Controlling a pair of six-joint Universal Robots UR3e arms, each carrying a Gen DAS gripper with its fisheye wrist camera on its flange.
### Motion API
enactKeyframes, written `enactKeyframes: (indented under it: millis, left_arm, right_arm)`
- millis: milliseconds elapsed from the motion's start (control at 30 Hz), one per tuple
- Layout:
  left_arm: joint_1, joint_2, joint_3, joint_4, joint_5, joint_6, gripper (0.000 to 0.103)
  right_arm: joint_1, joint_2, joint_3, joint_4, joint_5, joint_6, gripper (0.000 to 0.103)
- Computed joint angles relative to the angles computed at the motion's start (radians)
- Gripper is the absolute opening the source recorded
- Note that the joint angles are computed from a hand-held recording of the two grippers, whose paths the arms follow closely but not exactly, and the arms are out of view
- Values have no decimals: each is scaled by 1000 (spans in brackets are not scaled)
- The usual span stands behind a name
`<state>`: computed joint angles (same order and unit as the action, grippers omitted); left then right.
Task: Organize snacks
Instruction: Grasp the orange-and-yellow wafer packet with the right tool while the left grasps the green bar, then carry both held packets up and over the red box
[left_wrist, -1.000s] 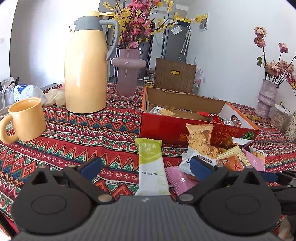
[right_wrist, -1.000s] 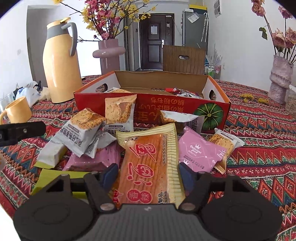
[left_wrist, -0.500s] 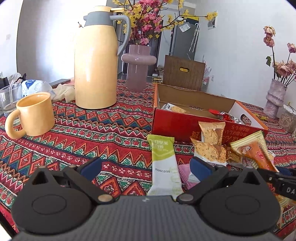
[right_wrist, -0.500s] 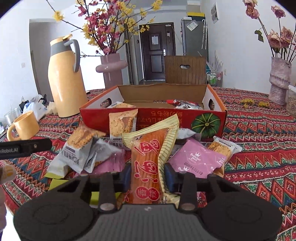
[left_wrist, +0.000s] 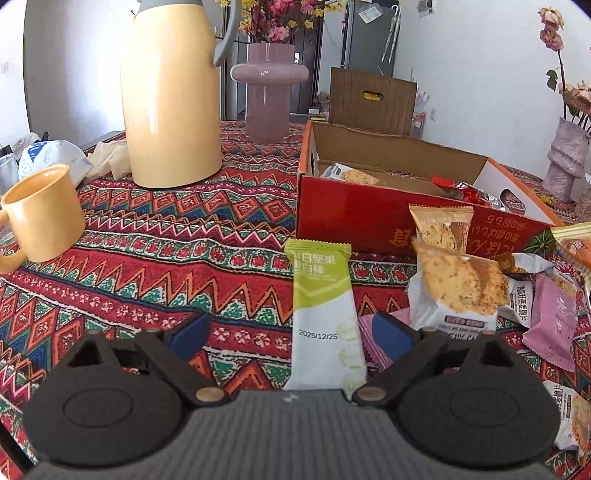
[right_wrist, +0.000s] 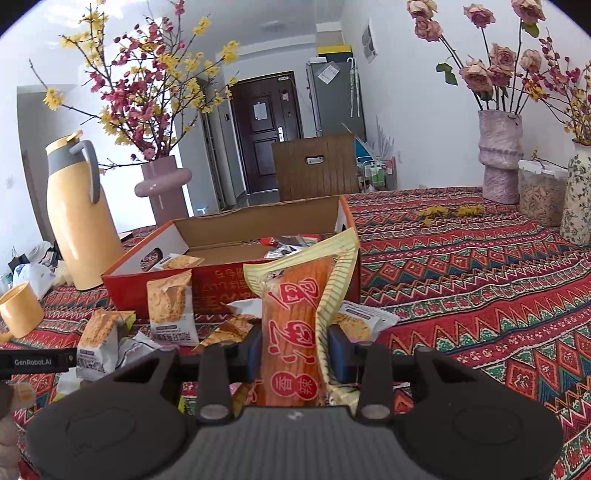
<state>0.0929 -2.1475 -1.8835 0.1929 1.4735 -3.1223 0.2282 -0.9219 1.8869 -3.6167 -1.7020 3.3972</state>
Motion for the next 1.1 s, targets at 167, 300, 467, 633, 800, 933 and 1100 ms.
enactKeyframes:
  millis: [167, 300, 467, 633, 800, 933, 1100]
  left_arm:
    - [-15, -24, 58, -79, -7, 8, 64]
    - [-16, -30, 63, -84, -22, 25, 40]
    - [-19, -25, 45, -52, -20, 37, 40]
    - [-22, -2, 18, -16, -12, 28, 40]
    - [-7, 44, -16, 34, -29, 24, 39]
    - [-3, 72, -21, 60, -39, 21, 39]
    - [-5, 104, -23, 87, -54, 12, 39]
  right_arm:
    - [-25, 6, 18, -22, 16, 11, 36]
    - [-36, 18, 16, -26, 34, 12, 36]
    - [-45, 23, 19, -33, 52, 14, 36]
    - [-47, 25, 14, -31, 58, 15, 37]
    - [-48, 25, 5, -38, 68, 12, 37]
    - [-45, 24, -12, -39, 73, 8, 37]
    - [-43, 26, -43, -36, 78, -1, 37]
